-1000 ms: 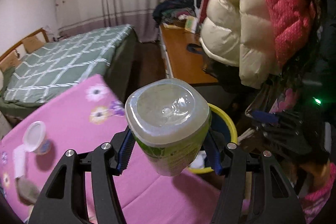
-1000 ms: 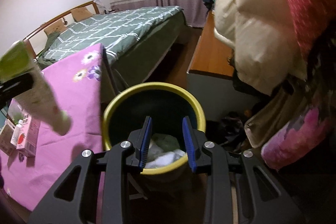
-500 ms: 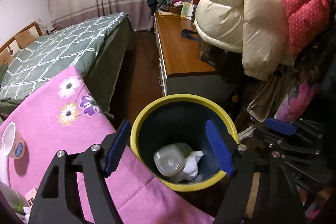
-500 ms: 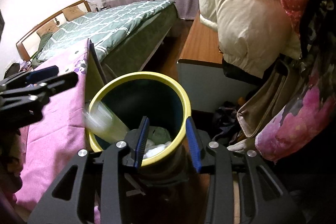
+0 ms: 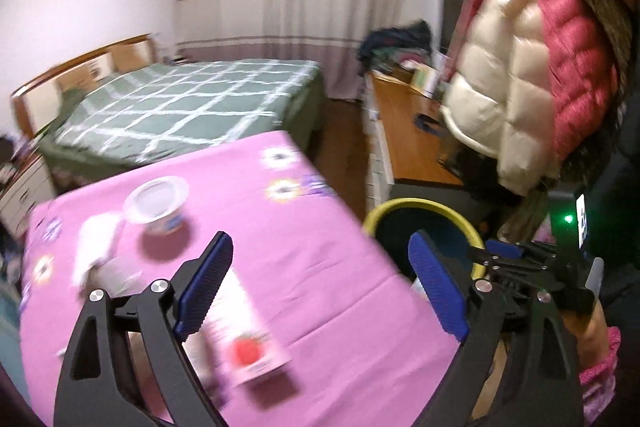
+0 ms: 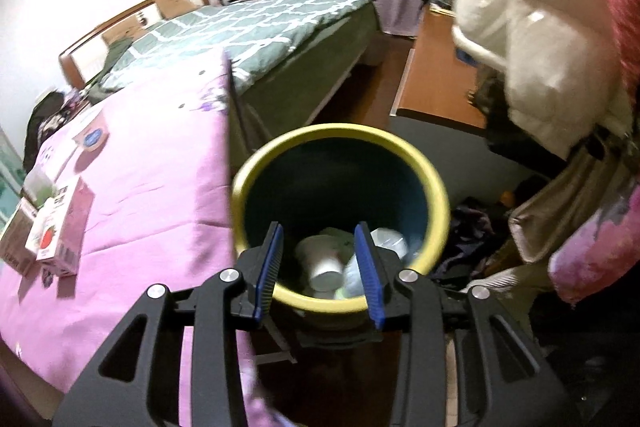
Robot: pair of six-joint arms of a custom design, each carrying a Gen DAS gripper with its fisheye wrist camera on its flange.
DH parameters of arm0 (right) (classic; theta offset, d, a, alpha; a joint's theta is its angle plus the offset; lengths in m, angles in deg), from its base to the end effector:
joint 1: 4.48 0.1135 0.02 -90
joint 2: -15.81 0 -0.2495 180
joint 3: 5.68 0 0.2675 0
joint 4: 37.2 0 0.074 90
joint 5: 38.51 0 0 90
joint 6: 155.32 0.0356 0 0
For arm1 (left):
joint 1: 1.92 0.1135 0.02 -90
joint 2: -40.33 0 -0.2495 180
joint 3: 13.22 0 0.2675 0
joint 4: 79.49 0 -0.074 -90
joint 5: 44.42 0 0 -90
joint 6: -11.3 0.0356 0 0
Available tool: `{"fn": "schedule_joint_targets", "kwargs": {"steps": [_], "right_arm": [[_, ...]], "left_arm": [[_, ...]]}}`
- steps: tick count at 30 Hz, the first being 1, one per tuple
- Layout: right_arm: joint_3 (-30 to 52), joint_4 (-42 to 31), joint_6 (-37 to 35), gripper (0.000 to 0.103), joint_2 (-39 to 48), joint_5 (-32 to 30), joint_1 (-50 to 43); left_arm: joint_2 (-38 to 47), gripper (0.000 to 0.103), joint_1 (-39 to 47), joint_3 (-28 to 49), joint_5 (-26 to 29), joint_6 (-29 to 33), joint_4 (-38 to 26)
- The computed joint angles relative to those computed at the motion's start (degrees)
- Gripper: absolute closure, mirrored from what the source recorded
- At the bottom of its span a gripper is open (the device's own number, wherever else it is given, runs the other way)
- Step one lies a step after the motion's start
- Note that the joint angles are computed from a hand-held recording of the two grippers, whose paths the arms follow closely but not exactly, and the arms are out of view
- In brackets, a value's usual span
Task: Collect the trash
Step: 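Move the right gripper to the white foam net sleeve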
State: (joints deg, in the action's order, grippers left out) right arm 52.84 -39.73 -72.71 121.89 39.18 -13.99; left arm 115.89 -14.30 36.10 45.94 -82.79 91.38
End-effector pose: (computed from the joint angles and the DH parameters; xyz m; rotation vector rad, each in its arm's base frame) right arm 0.3360 -0.0486 0.0724 -0.0500 2.4216 0.1290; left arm 0.2804 -0.0618 0.1734 0.1621 2.1872 -0.1691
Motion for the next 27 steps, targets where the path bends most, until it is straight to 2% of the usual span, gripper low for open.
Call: {"fn": "schedule_joint_targets", "kwargs": {"steps": [7, 10, 17, 20, 23, 27], "right_arm": [[-0.59, -0.19, 3.32, 0.067, -1.91, 3.22, 11.01], [0.45, -0.65, 4.8, 0.067, -2.02, 4.39, 16.49], [7.5, -3.71, 7.56, 0.067, 0.11, 6.35, 30.57], [16.48, -8.74, 8.34, 0.067, 4.07, 5.5, 35.63], [29.26, -15.59, 8.53, 0.067, 10.3, 3.6, 39.4], [52.42, -28.67, 7.91, 0.067, 22.66, 3.3, 44.0]], "left_arm": [[-22.27, 0.011, 19.75, -11.8, 5.15, 4.19, -7.56], [-29.23, 0.01, 29.28, -14.52, 9.34, 7.16, -11.22], [-34.48, 0.01, 51.16, -16.02, 21.4, 14.2, -15.4], [-32.45, 0.01, 58.65, -15.38, 26.33, 16.97, -15.18], [-31.13, 0.009, 62.23, -15.25, 27.75, 18.46, -14.43], [-26.75, 0.009, 65.8, -14.23, 28.8, 19.39, -12.36]]}}
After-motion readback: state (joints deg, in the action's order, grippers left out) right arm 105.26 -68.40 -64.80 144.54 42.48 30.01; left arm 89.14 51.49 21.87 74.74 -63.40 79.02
